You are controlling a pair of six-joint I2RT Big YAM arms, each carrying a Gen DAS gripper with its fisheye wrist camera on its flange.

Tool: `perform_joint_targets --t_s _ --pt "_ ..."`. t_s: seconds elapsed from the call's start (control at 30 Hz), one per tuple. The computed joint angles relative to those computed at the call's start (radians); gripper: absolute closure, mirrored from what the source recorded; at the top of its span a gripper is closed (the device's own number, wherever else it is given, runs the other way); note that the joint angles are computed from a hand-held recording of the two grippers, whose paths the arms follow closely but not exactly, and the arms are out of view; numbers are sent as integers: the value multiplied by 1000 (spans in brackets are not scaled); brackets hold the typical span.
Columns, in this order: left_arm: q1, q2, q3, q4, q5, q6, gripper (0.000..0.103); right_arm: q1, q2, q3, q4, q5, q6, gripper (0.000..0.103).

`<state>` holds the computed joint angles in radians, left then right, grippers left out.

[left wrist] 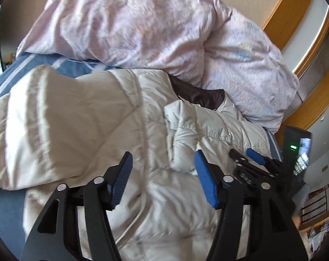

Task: Fold large clothes

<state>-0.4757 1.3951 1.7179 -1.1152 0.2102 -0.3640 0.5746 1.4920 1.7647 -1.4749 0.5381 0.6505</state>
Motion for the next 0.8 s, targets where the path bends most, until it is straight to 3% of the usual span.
perform_joint_targets --t_s 0.07,0.17,0.33,0.43,0.53,0.67,0.8 --pt "37 -41 -35 0 8 2 37 9 78 43 -85 -3 10 54" --pt "132 -116 -108 -16 58 -4 33 26 78 45 -93 38 29 53" --pt "368 -217 -232 -52 166 -20 33 39 -18 2 -33 -15 107 45" --pt "476 -252 -278 -56 127 -18 33 81 -59 -18 10 -35 142 39" --pt "560 -253 -300 -63 141 -56 33 119 -68 -18 38 -47 149 37" --pt "643 -255 -345 -58 196 -151 33 168 -57 0 51 -53 125 36" --pt "661 -257 -374 -20 220 -215 34 183 -58 2 50 -43 129 36"
